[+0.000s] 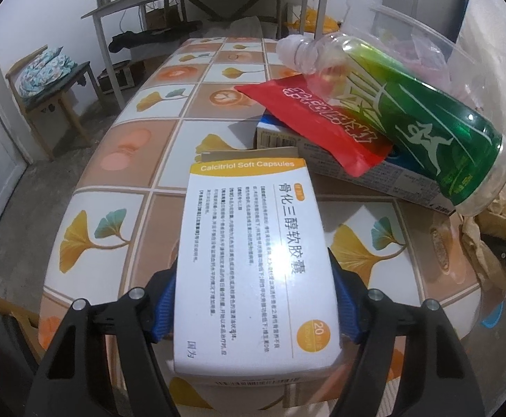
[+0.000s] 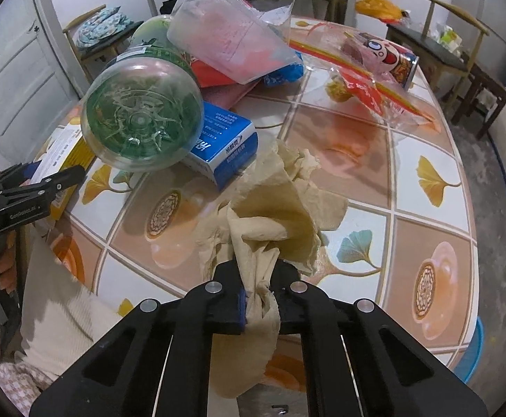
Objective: Collect trash
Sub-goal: 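Lift the paper towel with the right gripper while the left gripper grasps the capsule box, then carry both items over the blue wastebasket and open both grippers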
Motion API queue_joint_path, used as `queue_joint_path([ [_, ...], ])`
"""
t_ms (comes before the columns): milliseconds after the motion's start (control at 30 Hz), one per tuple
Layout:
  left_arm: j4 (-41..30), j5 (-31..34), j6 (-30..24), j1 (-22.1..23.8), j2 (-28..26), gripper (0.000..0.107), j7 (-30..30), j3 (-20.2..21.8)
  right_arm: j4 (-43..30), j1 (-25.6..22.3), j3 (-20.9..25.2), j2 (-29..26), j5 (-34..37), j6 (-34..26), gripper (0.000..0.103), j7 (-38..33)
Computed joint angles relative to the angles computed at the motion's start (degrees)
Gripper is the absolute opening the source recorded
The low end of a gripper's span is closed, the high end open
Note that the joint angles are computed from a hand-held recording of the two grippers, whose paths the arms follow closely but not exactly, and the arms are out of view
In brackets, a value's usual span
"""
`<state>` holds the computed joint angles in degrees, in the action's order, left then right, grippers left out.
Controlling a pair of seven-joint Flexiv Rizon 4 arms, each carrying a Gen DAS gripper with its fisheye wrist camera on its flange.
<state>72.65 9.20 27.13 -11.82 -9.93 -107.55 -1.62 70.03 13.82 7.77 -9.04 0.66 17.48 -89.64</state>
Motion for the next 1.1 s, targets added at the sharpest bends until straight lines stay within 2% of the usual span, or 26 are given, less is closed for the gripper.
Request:
queue_joint_path([
  [333,2.3,-2.1,2.7,0.8,1.6,0.07,0.0,0.0,-0.1,0.2,-0.2,0.8,-1.3,1.2,0.005,2.9],
  [1100,5.1,-1.1,7.0,1.1,6.4,0.07,-0.8,-1.0,2.6,0.0,0.0,4.7,-1.9,4.7,0.005,5.4],
])
